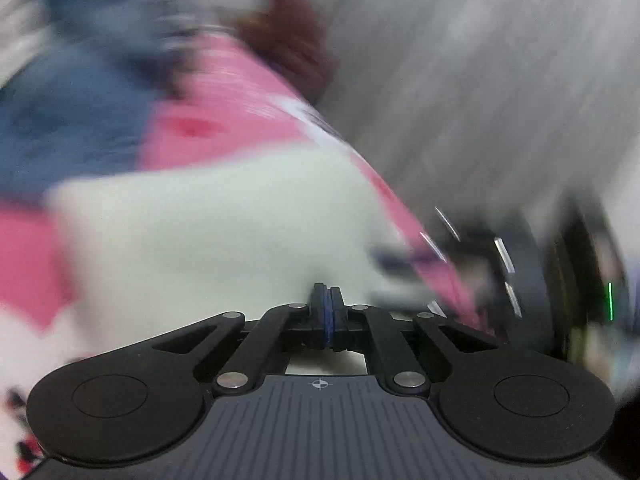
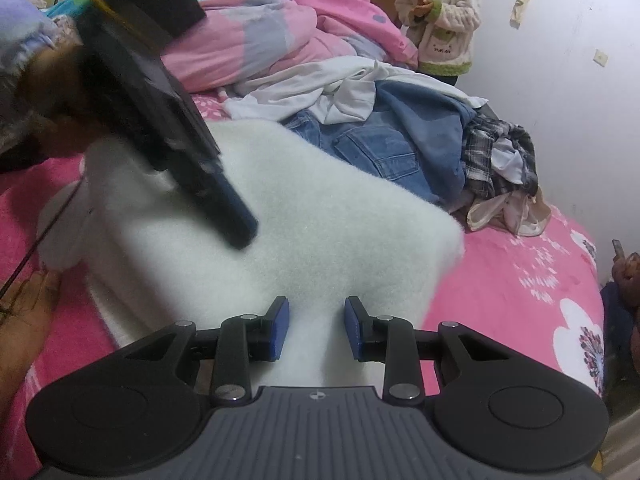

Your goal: Fold clothes

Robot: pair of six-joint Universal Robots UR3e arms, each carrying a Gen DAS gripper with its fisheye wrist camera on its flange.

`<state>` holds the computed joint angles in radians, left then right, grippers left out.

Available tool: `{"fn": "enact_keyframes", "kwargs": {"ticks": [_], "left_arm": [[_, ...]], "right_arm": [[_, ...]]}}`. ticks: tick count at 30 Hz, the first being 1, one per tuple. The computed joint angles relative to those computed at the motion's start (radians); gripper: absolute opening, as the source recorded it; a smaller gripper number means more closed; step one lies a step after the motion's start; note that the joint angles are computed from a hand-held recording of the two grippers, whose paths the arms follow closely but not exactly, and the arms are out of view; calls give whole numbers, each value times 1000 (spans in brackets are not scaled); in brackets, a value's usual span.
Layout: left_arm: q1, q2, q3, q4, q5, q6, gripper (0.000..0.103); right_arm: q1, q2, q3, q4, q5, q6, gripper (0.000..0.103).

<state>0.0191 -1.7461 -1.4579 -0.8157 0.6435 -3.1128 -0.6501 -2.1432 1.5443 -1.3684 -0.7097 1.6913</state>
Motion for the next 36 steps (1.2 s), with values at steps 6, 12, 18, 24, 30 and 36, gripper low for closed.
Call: {"fn": "enact_keyframes", "kwargs": {"ticks": [6,12,18,24,30,36], "left_arm": [[120,97,-253,333,108,-424,4],[17,124,-142,410,186,-424,1],[-103,-38,53,254,457,-392,5],[-58,129,-137,223,543,-546,4],[-221,86,133,101,718,-391,2],[-315,49,199,0,617,-258,5]], "right_arm": [[5,0,10,-20,6,10,33],[6,3,10,-26,0,15,33],[25,5,12,-54,-21,59,33],[84,48,-27,-98,-78,148,33],[120,120,-114,-62,-119,196,33],[107,89,-80,-76,-110,201,33]]}}
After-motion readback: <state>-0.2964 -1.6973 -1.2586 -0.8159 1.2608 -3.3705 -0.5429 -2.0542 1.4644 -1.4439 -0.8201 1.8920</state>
